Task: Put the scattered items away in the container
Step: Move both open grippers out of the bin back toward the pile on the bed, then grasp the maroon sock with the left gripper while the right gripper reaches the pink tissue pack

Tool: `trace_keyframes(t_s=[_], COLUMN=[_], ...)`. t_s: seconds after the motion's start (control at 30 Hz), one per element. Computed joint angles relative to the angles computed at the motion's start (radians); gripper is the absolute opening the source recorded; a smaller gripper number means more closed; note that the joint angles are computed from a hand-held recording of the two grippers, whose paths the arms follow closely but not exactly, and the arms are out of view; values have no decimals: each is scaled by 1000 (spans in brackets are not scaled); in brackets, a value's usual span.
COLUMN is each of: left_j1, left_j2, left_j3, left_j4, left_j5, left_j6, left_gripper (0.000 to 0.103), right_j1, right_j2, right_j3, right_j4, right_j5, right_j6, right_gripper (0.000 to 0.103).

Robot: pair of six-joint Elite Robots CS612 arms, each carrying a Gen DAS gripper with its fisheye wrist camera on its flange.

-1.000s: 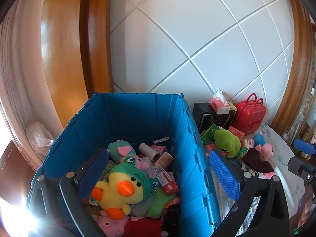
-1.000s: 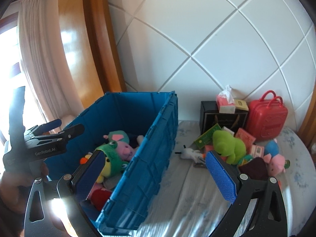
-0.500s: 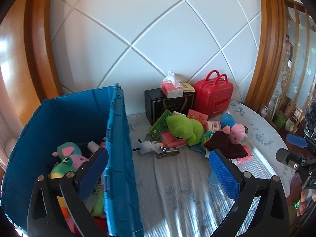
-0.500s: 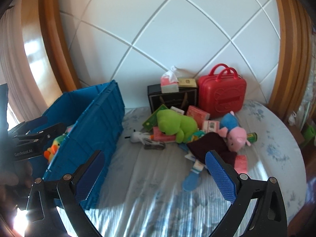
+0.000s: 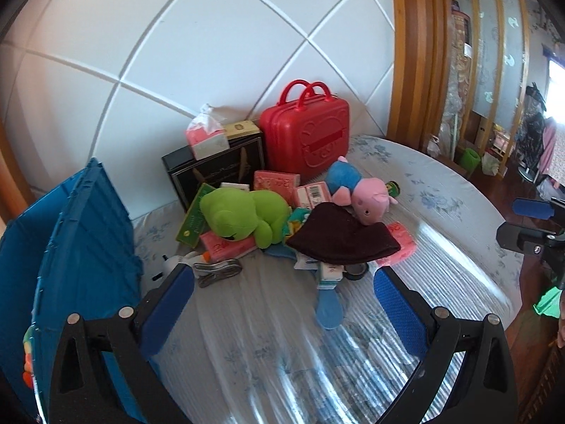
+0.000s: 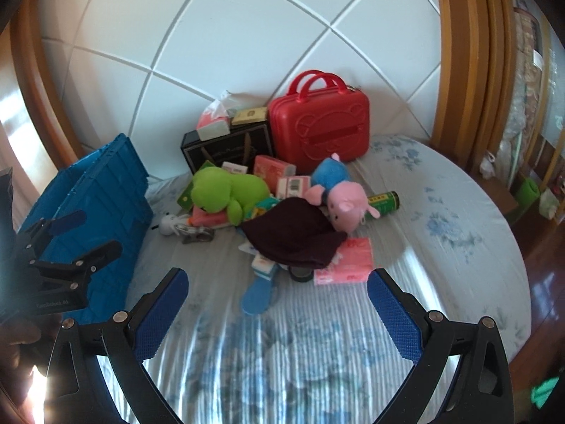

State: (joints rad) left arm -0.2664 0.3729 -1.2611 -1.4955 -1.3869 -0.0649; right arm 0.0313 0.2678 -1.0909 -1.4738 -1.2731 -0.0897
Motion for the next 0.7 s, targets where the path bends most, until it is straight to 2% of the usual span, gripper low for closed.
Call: trace_keyframes(t_s=[0.23, 0.4, 0.57, 0.7], left_j1=[-32, -40, -48, -53], left_j2=[-11, -25, -33, -34], left_j3=[135, 260, 379, 450], left_j4=[-83, -145, -208, -280], left_j5=[-54, -70, -20, -2], left_j6=[108, 182, 271, 345], left_gripper=[103, 103, 100, 93], right_j1=[-31, -50, -58, -59], right_j2=[16, 11, 4, -11], right_j3=[55, 119, 193, 276], right_j4=[13, 9, -8, -41], right_j5=[-39, -57, -65, -65], right_j6=[-25, -38, -71, -95], right_gripper=[103, 103, 103, 103])
